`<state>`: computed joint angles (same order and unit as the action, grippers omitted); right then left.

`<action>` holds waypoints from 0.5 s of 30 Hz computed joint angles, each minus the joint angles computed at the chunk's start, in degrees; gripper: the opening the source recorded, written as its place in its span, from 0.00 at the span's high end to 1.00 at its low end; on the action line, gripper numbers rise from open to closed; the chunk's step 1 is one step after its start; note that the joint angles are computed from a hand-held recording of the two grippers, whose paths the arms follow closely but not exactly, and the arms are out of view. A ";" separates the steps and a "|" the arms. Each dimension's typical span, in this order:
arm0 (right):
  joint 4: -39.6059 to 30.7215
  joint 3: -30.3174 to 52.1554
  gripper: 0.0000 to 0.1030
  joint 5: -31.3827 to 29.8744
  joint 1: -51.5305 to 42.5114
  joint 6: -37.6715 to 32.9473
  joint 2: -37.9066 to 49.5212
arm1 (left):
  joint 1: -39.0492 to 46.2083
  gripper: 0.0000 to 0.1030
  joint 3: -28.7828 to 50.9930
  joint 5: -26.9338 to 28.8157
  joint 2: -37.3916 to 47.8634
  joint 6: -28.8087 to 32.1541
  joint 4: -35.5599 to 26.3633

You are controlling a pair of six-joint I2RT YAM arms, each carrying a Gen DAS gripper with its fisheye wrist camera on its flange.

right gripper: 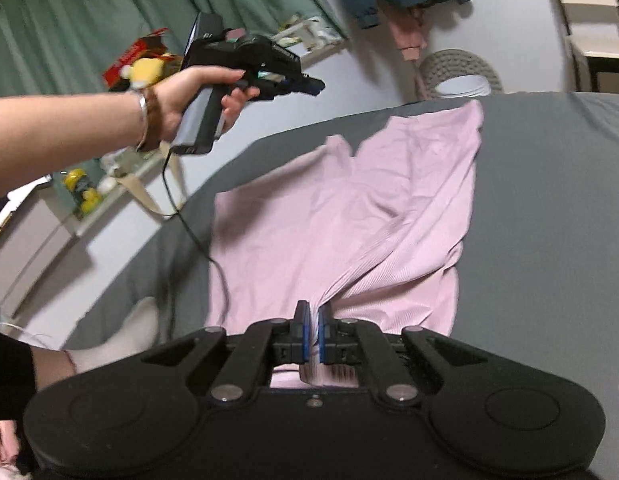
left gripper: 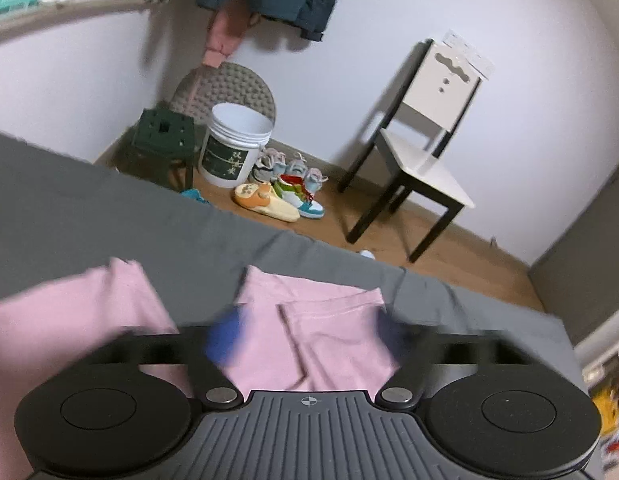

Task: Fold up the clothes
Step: 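Lay the pink garment flat on the bed and open both grippers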

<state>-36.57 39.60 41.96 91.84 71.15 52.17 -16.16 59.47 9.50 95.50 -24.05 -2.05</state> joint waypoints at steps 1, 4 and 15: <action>-0.62 0.14 0.95 -0.25 -0.11 0.96 0.32 | -1.61 0.22 1.12 -2.30 2.40 -2.02 1.03; -0.71 -0.65 0.95 -0.98 -0.33 1.54 -0.51 | -4.78 0.23 8.20 -5.33 10.06 -7.01 -2.47; 3.77 -4.67 0.95 -6.41 -3.81 -2.21 -5.20 | -9.65 0.60 27.49 -14.79 25.30 -7.57 -16.16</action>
<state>-32.80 34.93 35.55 88.03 68.94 46.97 -25.80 86.96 -5.29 120.80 -31.62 -18.20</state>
